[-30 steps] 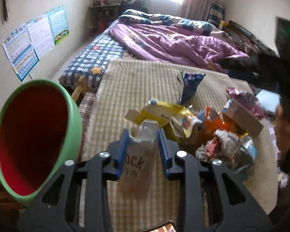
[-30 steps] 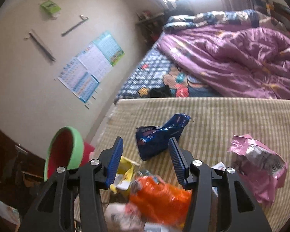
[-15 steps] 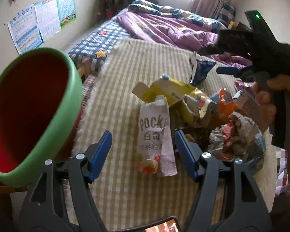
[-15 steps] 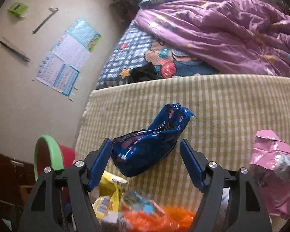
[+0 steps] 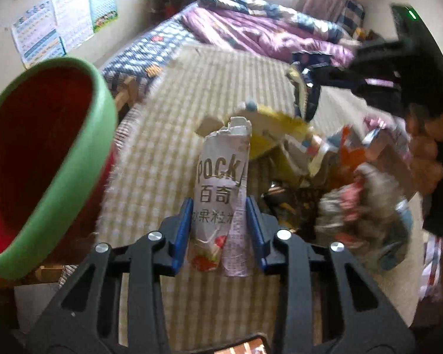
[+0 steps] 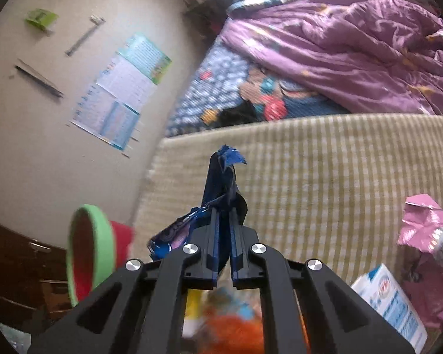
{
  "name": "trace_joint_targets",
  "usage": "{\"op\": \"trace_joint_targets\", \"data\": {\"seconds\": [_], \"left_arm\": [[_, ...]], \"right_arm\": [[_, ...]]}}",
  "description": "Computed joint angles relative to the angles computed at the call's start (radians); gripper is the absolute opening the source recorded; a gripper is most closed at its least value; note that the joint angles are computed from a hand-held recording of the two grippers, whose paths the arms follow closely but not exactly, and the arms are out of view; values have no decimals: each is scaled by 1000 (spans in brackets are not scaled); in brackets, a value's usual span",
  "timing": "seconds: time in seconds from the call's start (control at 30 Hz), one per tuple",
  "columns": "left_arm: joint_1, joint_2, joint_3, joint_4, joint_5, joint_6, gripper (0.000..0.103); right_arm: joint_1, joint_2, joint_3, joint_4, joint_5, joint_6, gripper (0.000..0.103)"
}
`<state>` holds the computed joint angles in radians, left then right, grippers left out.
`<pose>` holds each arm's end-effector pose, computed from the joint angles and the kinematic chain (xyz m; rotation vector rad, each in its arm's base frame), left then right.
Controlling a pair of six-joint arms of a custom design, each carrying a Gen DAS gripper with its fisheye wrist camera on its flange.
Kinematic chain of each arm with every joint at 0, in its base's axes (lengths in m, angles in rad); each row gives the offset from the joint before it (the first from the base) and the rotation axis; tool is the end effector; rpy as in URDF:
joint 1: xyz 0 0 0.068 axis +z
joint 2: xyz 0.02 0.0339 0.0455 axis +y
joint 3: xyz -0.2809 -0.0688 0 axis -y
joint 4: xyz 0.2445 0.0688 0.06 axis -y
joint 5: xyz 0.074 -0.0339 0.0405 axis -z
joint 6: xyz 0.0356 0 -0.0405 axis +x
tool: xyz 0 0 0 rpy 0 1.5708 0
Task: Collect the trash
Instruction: 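Lift the Pocky box with the left gripper while the right gripper grasps the blue snack bag, then drop the Pocky box and blue bag into the red bucket with both grippers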
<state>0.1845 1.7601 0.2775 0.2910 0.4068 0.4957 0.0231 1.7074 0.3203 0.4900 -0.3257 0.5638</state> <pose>0.1930 0.0217 0.0520 0.5108 2.5842 -0.3433 0.2288 0.0167 0.0782 0.5317 2.4598 0.6497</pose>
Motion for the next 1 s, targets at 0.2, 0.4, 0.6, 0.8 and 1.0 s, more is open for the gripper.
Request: {"op": "trace_joint_targets", "data": {"seconds": [0.2, 0.4, 0.6, 0.8, 1.0], "left_arm": [[162, -427, -61, -242, 105, 71, 35], [254, -702, -38, -430, 163, 119, 35], [329, -783, -3, -502, 221, 178, 35], [425, -807, 25, -554, 300, 261, 35], [500, -714, 68, -544, 353, 330, 35]], "right_arm": [[151, -492, -156, -159, 118, 12, 6], [517, -876, -193, -418, 453, 173, 6], [746, -927, -166, -525, 691, 299, 6], [869, -818, -131, -506, 795, 387, 6], [926, -669, -93, -430, 836, 424, 6]]}}
